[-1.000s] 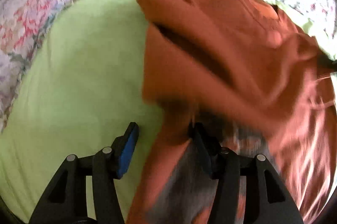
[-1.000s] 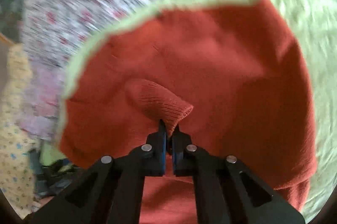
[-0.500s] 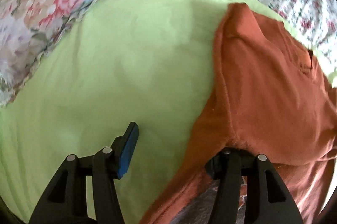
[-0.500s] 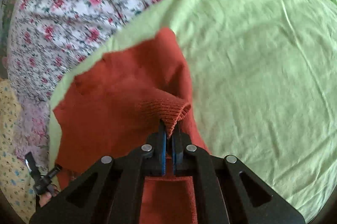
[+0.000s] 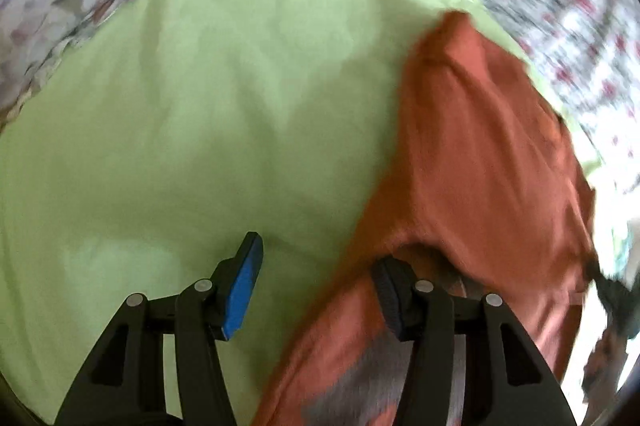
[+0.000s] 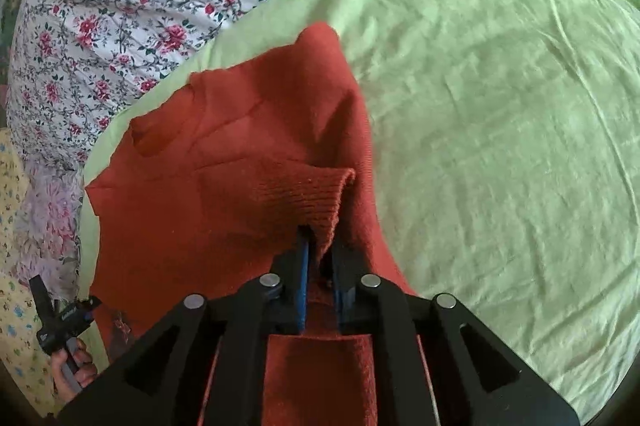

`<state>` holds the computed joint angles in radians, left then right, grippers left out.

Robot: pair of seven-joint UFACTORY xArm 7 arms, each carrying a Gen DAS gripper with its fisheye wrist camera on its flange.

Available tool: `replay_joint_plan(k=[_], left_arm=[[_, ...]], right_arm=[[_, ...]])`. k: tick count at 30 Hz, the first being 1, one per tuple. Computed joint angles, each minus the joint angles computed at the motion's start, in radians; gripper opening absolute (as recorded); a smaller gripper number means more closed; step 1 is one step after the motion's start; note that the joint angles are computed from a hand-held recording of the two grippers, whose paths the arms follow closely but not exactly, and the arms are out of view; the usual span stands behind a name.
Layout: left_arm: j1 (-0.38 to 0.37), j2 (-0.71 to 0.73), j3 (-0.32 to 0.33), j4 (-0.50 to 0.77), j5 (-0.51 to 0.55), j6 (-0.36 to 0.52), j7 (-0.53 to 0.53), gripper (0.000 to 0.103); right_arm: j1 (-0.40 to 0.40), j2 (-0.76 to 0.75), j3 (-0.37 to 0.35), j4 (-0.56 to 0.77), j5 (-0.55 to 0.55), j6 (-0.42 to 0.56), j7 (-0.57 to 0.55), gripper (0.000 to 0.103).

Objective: Fold small clothes

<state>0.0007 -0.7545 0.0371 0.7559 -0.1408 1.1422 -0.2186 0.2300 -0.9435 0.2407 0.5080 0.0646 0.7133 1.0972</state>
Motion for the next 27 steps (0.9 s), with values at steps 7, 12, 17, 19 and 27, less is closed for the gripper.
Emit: replay_joint_plan(k=[7,12,17,19,27], left_arm=[[-0.088,0.054,-0.003,0.139,-0.056,-0.01,0.132,0.055],[-0.13,0.28,-0.076,0.241,-0.065,-0.174,0.132,0.055],[-0.083,0.533,-0.133,0.388,0.114,-0.217,-0.029,0.055],[-0.078,0.605,-0.118,0.437,0.14,-0.201,-0.063,0.056],[-0.081,0.575,-0.089,0.436,0.156,-0.181,-0.121,0.058]], right_arm=[[-0.055,-0.074,0.071,0.052,-0.08,0.089,0.06,0.026],[0.056,0.057,0.005,0.047,-0.012,-0.118,-0.036,0.026],[0.016,0.141,-0.014,0.049,-0.013,-0.125,-0.066,0.027],[-0.019,0.122,-0.026,0.006,-0.012,-0.148,-0.04,0.026],[-0.062,-0.012,0.017,0.002,-0.046,-0.062,0.01,0.041]])
